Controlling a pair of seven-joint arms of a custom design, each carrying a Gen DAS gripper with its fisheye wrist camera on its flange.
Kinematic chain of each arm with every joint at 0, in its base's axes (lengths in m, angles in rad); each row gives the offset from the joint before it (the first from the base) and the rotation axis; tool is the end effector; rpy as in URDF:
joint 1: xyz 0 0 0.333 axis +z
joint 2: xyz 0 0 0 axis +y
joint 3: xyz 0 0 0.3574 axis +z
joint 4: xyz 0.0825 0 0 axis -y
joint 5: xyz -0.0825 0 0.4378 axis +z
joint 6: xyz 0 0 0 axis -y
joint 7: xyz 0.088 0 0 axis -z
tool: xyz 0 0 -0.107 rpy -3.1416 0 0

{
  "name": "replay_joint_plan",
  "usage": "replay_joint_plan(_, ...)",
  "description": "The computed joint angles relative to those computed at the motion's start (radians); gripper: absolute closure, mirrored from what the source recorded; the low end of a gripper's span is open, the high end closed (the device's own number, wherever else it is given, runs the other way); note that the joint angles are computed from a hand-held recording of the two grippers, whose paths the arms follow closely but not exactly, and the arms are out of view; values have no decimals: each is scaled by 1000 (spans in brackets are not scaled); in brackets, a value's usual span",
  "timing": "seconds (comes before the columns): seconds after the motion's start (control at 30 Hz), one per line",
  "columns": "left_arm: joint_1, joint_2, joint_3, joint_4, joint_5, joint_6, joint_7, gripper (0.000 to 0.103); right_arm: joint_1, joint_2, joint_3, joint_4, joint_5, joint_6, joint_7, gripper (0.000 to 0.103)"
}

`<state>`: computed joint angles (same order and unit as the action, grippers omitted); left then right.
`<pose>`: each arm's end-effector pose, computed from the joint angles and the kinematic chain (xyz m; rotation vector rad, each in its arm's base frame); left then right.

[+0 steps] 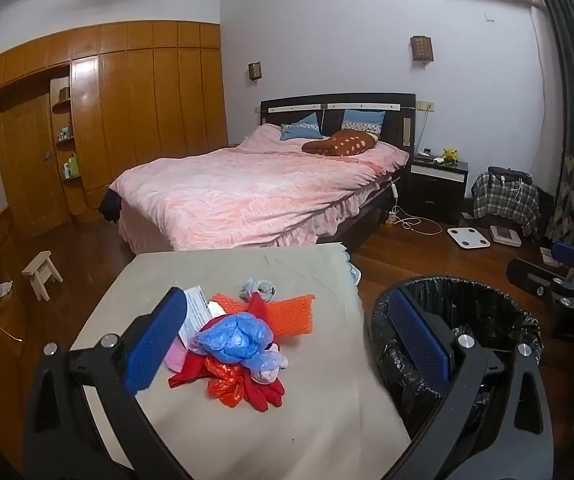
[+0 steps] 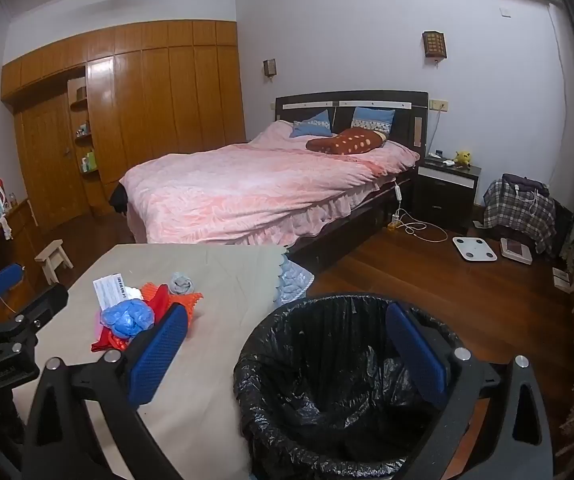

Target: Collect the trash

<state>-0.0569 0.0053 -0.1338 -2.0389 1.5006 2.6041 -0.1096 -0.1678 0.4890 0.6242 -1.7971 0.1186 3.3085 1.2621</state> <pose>0.6188 -0.1405 0.5027 -1.6820 1.2165 -0.6750 0.7134 0.2481 0.4569 -1.7355 1.1420 -0.5910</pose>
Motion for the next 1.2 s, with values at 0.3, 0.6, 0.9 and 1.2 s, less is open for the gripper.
replay_joint_plan(0.3,-2,2,0,2,5,0,-15,5,4,0,-3,1,10,-5,-7,6)
replay_joint_plan(0.6,4,-4,2,-4,5,9,-16,5,6,0,-4,2,9,-2,-6,6)
replay_joint_plan(0.9,7,-6,2,-6,7,14,-19,5,5,0,-4,2,5,-1,-5,6)
replay_joint_plan(1.2,7,0,4,-1,8,16,-22,5,12,-3,-12,1,6,-1,-3,6)
